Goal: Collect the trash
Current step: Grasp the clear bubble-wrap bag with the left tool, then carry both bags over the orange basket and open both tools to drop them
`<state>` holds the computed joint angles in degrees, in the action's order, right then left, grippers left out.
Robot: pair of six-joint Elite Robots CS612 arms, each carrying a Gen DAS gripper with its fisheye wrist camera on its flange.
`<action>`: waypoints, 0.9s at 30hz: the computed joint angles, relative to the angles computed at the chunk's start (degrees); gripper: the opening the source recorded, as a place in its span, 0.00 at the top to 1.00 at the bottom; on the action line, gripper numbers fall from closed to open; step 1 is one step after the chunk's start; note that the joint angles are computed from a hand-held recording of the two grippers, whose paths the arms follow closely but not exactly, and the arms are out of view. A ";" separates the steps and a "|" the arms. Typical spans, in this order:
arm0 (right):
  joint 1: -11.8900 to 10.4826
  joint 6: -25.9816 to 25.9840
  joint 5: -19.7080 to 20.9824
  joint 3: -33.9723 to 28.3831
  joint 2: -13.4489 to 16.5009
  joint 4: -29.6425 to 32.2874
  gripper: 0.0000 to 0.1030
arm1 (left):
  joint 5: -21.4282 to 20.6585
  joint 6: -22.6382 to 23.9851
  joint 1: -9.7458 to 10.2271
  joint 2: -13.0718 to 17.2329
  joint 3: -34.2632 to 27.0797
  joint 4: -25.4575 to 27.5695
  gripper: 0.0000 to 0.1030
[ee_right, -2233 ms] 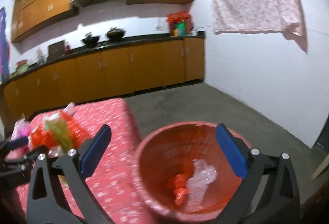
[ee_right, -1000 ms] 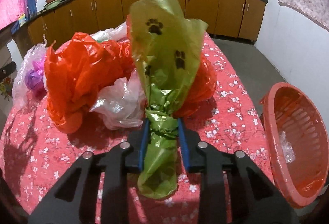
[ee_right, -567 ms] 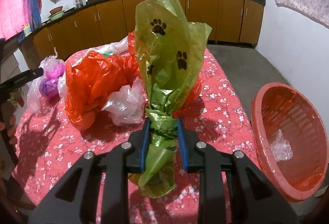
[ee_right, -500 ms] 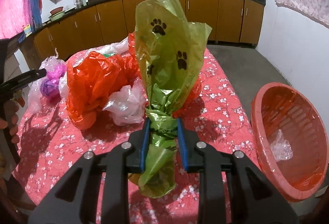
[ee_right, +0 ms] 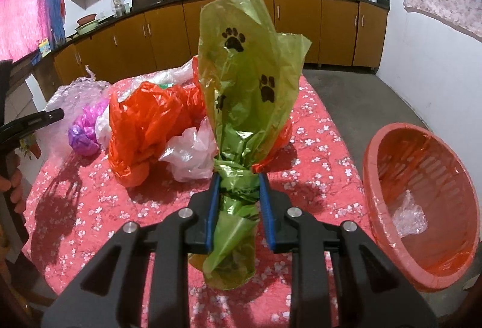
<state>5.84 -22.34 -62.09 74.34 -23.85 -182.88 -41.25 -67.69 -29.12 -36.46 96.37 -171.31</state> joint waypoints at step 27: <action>-1.86 4.62 2.12 2.77 -2.41 -6.93 0.76 | 1.68 20.42 -5.41 0.30 -2.69 -19.11 0.89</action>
<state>3.98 -17.72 -59.96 77.12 -26.26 -189.81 -39.56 -47.27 -34.53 -36.16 93.67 -190.42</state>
